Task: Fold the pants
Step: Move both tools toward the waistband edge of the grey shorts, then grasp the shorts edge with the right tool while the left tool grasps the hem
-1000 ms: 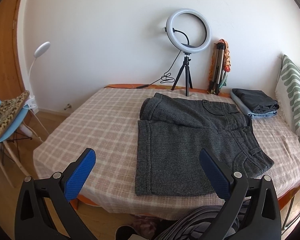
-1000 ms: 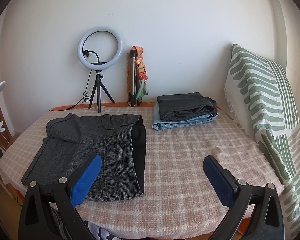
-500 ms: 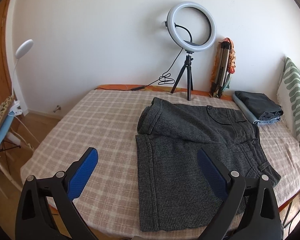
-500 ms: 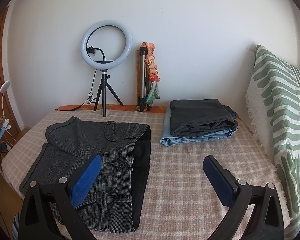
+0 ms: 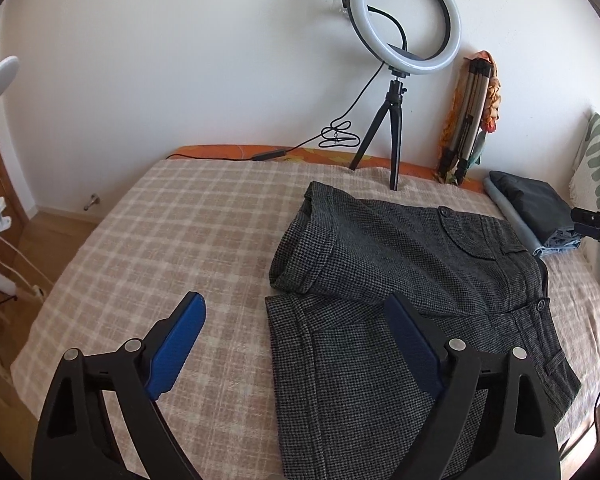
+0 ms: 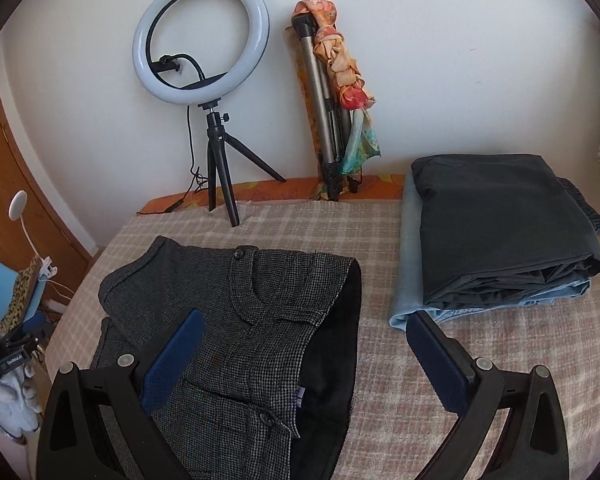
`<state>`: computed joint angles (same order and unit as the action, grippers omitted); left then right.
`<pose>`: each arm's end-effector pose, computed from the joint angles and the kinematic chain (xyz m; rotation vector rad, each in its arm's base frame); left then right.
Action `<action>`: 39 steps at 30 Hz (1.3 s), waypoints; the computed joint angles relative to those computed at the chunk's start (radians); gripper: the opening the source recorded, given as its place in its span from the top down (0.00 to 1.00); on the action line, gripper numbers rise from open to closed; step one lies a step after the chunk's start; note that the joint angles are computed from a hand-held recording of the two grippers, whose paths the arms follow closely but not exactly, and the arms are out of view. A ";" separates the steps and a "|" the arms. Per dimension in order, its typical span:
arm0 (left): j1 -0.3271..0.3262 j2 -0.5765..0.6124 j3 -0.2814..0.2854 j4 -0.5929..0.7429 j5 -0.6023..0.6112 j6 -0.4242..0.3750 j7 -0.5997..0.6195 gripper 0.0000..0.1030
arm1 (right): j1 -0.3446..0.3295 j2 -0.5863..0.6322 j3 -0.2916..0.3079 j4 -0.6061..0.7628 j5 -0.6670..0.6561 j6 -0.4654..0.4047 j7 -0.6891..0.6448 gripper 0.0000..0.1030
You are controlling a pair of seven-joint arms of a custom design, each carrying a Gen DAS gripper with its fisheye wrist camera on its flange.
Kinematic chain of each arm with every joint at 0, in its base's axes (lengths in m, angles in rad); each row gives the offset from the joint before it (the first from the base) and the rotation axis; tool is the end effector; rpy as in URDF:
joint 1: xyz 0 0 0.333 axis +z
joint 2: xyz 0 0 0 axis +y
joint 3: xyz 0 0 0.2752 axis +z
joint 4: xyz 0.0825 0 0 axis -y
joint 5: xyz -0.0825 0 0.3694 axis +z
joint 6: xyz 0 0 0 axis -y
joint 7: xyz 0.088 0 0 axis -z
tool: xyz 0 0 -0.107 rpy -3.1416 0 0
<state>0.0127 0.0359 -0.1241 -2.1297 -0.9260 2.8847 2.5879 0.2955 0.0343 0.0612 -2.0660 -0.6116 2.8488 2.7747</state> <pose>0.5699 -0.0167 0.4247 -1.4993 2.0453 -0.9677 0.5374 0.2326 0.4631 -1.3874 1.9362 -0.4851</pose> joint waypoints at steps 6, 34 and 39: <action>0.008 0.111 -0.013 0.098 0.131 -0.006 -0.068 0.19 | -0.059 0.226 0.024 0.179 0.348 0.044 -0.284 0.05; 0.080 0.275 -0.051 0.260 0.402 -0.025 -0.268 0.25 | 0.133 0.430 -0.157 0.526 0.158 -0.251 -0.331 0.87; 0.100 0.224 -0.063 0.207 0.385 -0.033 -0.209 0.25 | 0.111 0.464 -0.125 0.552 0.129 -0.346 -0.284 0.87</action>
<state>0.1123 0.2594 -0.1871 -1.9227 -0.5412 2.8515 2.3788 0.4064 0.4986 -0.0642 -1.5139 -0.4826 2.5030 2.4910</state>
